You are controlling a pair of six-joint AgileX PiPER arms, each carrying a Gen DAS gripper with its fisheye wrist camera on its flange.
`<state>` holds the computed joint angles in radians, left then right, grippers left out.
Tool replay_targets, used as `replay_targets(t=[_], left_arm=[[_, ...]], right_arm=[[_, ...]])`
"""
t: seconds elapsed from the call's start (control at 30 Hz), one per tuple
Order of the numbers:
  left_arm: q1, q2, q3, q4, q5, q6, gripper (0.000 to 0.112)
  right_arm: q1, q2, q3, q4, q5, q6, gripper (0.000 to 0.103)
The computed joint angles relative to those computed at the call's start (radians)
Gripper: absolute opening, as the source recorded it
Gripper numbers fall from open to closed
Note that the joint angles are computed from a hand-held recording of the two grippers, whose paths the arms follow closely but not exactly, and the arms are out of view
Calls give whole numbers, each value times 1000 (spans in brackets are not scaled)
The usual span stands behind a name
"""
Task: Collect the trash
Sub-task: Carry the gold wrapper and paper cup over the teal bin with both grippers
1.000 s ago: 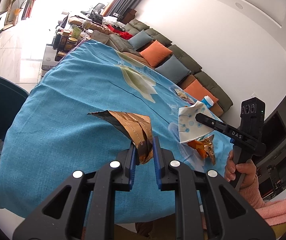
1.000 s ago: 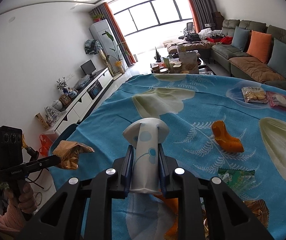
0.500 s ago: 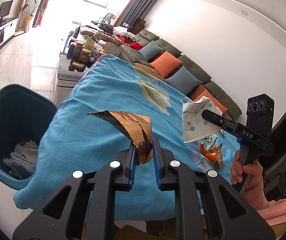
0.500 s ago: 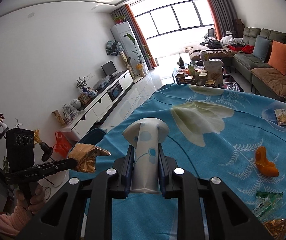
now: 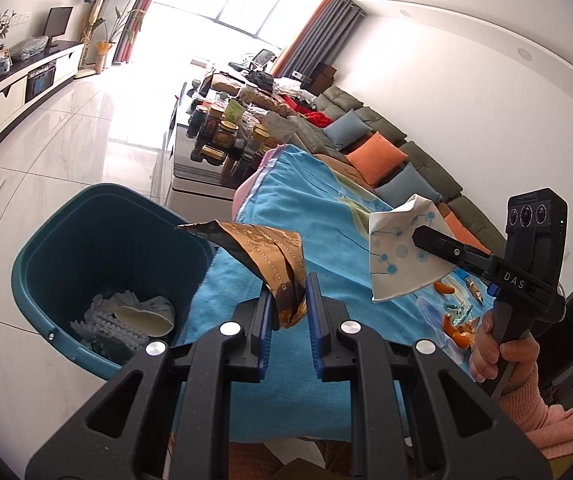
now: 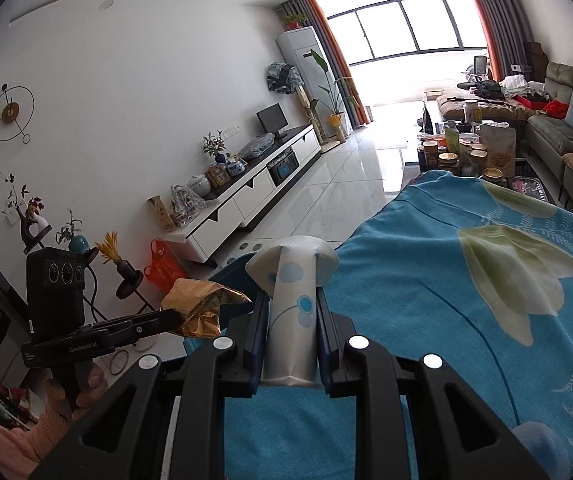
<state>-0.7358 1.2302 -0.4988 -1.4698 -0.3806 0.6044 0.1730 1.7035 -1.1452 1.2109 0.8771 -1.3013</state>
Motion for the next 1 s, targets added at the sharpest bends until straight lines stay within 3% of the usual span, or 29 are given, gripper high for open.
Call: replay_targets(t=[0.2, 0.6, 0.8, 1.0], left_arm=[[45, -69, 47, -113, -13, 112, 16], [208, -60, 81, -134, 60, 155, 16], [326, -28, 98, -13, 144, 60, 16], [402, 58, 83, 214, 193, -155, 16]], right_arm=[[102, 35, -51, -12, -28, 28, 20], [264, 155, -213, -79, -81, 135, 21], [331, 233, -306, -157, -109, 219, 21], [387, 326, -414, -250, -117, 336, 21]])
